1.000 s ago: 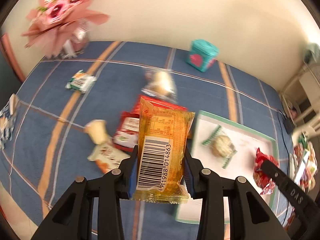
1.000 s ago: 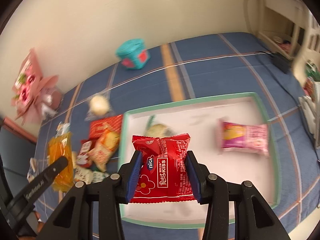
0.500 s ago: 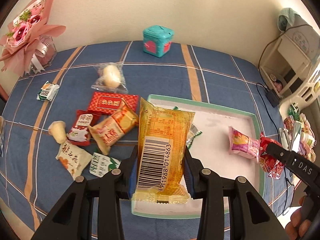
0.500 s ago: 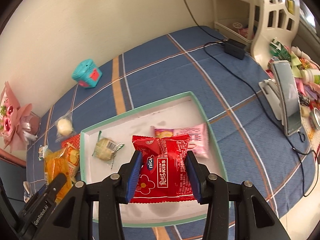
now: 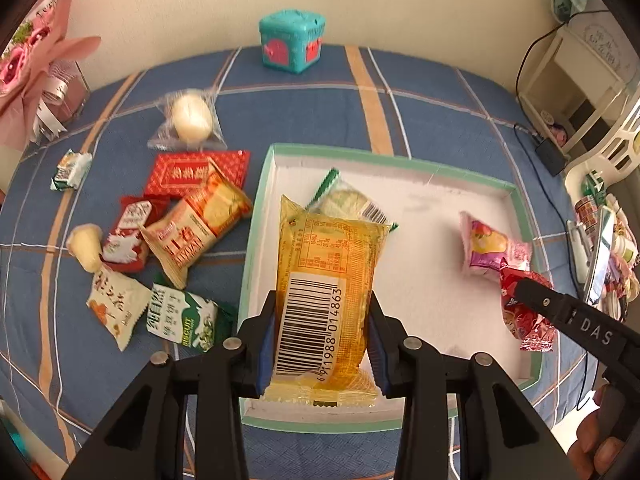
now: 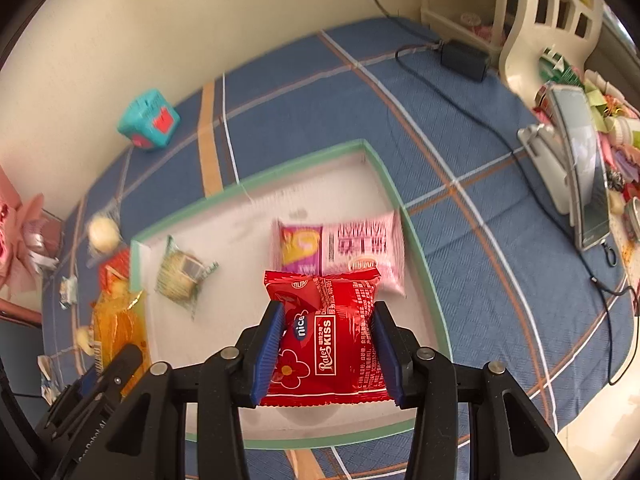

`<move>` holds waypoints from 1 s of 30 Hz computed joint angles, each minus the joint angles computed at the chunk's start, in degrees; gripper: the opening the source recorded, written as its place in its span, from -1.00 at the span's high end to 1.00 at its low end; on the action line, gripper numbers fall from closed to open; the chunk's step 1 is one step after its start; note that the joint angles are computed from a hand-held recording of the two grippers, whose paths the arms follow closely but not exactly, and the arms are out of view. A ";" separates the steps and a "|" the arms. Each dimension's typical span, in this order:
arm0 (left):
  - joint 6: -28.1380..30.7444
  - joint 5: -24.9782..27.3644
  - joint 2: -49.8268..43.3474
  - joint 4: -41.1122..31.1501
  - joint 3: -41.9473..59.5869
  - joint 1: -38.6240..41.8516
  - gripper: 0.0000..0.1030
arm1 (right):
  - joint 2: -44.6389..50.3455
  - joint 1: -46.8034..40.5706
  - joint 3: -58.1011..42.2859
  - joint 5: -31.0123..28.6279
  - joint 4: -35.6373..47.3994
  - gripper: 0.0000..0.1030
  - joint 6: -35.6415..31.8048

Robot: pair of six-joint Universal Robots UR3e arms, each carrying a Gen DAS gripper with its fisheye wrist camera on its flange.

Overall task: Organize snacks
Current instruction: 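Open the left tool over the tray while the right tool releases the red pack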

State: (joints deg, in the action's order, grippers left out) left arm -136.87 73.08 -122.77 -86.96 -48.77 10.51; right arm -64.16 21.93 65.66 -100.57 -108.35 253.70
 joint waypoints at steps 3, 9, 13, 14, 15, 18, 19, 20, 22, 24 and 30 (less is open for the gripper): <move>-0.06 1.02 -0.63 -0.20 -0.40 -0.40 0.21 | 1.31 -0.42 0.00 1.87 0.01 0.09 -0.54; 0.69 2.76 -0.21 0.77 -2.66 -1.24 0.19 | 2.88 -0.96 -0.26 4.74 0.48 0.09 -1.86; 1.39 2.57 0.67 1.56 -3.70 -1.30 -0.24 | 3.43 -1.04 -0.99 5.41 0.96 -0.23 -2.29; 1.49 2.55 0.84 1.72 -3.83 -1.29 -0.27 | 3.49 -1.00 -1.07 5.38 1.02 -0.32 -2.28; 1.52 2.59 0.56 1.46 -3.24 -1.36 -0.29 | 3.65 -0.91 -1.36 5.32 1.32 -0.33 -2.33; 1.43 2.69 -0.05 1.26 -2.16 -1.39 -0.47 | 3.68 -0.93 -1.32 5.48 1.37 -0.52 -2.58; 1.37 2.70 -0.02 1.55 -2.13 -1.35 -0.50 | 3.73 -0.92 -1.29 5.50 1.24 -0.58 -2.62; 1.33 2.69 0.03 1.84 -2.10 -1.27 -0.52 | 4.14 -0.93 -1.79 5.45 1.27 -0.64 -2.76; 1.23 2.36 0.04 2.21 -1.84 -1.00 -0.62 | 4.72 -0.76 -2.67 5.11 1.48 -0.78 -3.01; 0.97 1.96 -0.07 2.83 -1.54 -0.69 -0.70 | 5.59 -0.59 -4.10 4.51 1.98 -0.94 -3.22; -0.97 2.13 -1.61 5.16 0.44 0.32 -0.90 | 6.54 -0.31 -6.19 3.08 2.61 -1.00 -3.43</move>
